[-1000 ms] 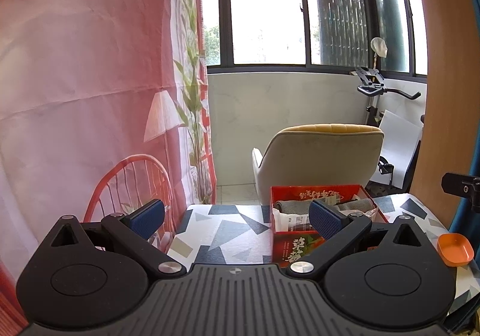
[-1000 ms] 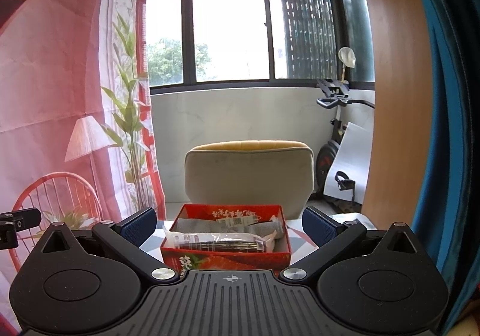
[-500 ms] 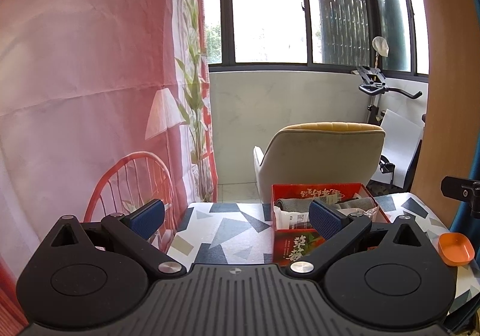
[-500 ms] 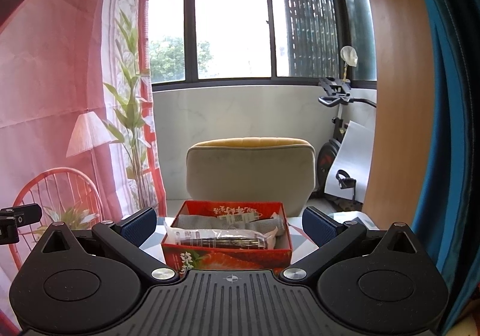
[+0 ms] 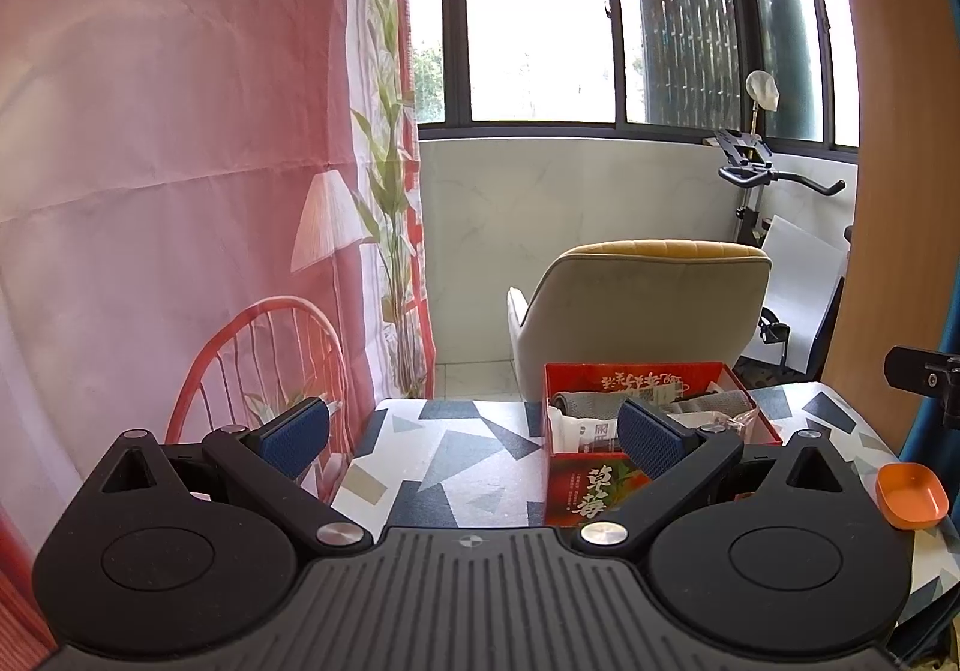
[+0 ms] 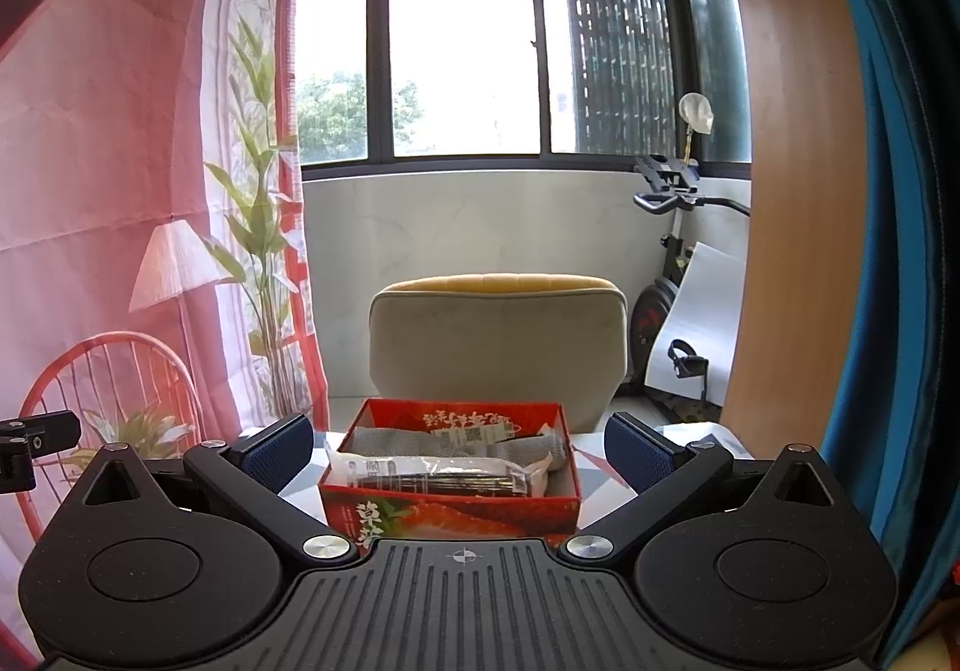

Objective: Organize soft objects

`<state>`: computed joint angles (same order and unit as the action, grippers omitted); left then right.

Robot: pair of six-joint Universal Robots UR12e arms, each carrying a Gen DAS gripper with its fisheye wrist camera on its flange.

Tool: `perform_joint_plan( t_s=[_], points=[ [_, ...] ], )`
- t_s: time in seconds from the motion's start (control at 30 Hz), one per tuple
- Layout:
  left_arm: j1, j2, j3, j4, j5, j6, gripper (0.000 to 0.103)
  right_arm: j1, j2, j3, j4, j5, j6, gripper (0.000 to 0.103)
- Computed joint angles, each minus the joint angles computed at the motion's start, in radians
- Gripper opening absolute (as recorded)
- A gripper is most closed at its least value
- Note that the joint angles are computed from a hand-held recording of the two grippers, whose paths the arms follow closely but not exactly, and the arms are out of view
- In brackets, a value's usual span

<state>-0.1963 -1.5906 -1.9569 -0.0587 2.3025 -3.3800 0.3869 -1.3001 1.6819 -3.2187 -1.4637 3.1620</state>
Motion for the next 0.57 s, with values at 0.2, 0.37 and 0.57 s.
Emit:
perform_joint_plan(
  t_s=[0.2,0.37,0.57],
  points=[
    [0.001,0.004,-0.005,-0.002,-0.005,-0.002,0.103,0.001,0.001,-0.002,0.002,-0.006,0.004,0.103],
    [0.001,0.003,-0.005,0.002,-0.006,0.0,0.103,0.001,0.002,-0.001,0.001,-0.006,0.004,0.103],
    [0.005,0.004,-0.005,0.0,-0.011,0.003,0.103,0.001,0.003,-0.002,0.001,-0.005,0.001,0.103]
  ],
)
